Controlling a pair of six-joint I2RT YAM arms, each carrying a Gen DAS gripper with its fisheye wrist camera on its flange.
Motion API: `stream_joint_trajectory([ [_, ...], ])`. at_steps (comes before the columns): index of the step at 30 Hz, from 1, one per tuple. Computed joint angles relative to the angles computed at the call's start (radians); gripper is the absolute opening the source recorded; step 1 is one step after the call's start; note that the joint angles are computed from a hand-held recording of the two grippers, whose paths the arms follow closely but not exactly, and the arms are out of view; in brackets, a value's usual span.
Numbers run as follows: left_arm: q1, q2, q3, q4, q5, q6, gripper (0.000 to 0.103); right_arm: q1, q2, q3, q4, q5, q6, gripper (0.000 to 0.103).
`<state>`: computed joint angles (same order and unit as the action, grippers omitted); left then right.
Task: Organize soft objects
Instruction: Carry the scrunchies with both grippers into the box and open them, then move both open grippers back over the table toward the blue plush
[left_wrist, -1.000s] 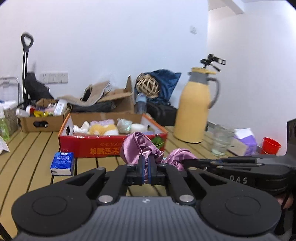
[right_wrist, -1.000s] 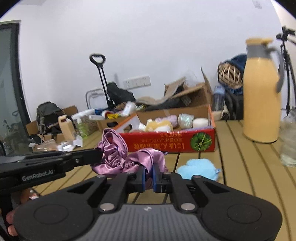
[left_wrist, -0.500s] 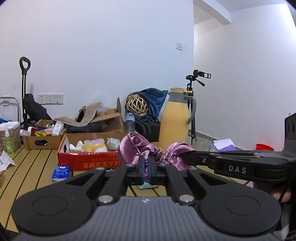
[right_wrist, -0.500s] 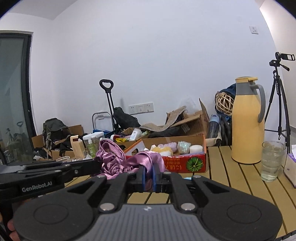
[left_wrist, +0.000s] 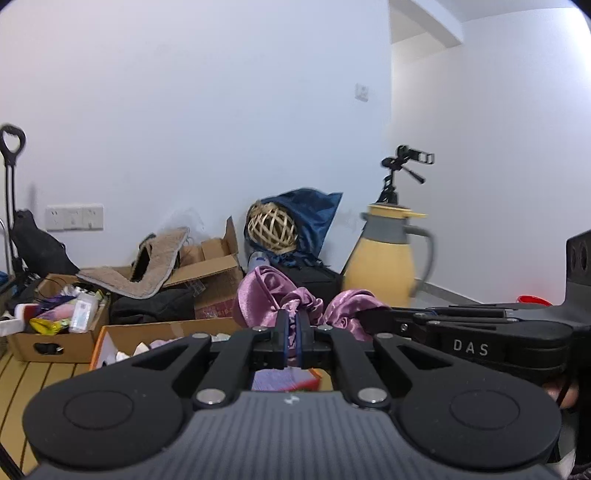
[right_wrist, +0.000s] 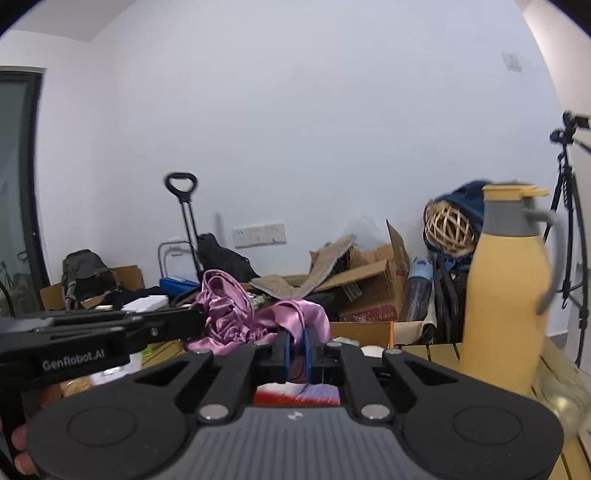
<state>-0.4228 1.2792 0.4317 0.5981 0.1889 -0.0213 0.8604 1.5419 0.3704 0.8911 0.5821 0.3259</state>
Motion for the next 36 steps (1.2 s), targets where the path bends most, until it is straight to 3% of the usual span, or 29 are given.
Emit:
stream_joint_trajectory([
  [3,0.047,0.243,0.199,-0.001,0.057,0.000,0.004,-0.198,0.132,0.167,-0.063,-0.192,-0.011,0.007],
  [6,0.080,0.468,0.401,-0.037,0.069,0.002,0.004,-0.317,0.301,0.362,-0.150,-0.309,-0.018,0.007],
  [11,0.116,0.824,0.794,-0.229,0.097,-0.040,0.004,-0.382,0.595,0.691,-0.294,-0.297,-0.075,0.007],
  [14,0.119,0.989,0.999,-0.373,0.065,-0.031,0.007,-0.399,0.751,0.917,-0.462,-0.281,-0.117,0.010],
  [16,0.130,1.029,1.028,-0.381,0.075,-0.024,0.009,-0.399,0.832,1.019,-0.522,-0.236,-0.141,0.016],
  [18,0.146,1.037,1.017,-0.357,0.103,-0.019,0.016,-0.396,0.870,1.062,-0.555,-0.218,-0.153,0.018],
  [20,0.160,1.021,0.993,-0.342,0.121,-0.016,0.022,-0.399,0.867,1.048,-0.537,-0.237,-0.144,0.043],
  [21,0.166,1.004,0.973,-0.334,0.122,-0.012,0.022,-0.400,0.851,1.024,-0.517,-0.242,-0.141,0.047],
  [25,0.182,0.890,0.869,-0.312,0.131,0.002,0.022,-0.376,0.738,0.895,-0.447,-0.211,-0.153,0.049],
  [32,0.238,0.497,0.465,-0.209,0.153,0.054,0.033,-0.290,0.422,0.584,-0.390,-0.152,-0.160,0.059],
  [34,0.256,0.369,0.338,-0.181,0.158,0.062,0.037,-0.247,0.328,0.485,-0.380,-0.123,-0.146,0.060],
  [36,0.279,0.211,0.184,-0.143,0.171,0.076,0.048,-0.188,0.241,0.388,-0.370,-0.090,-0.130,0.063],
])
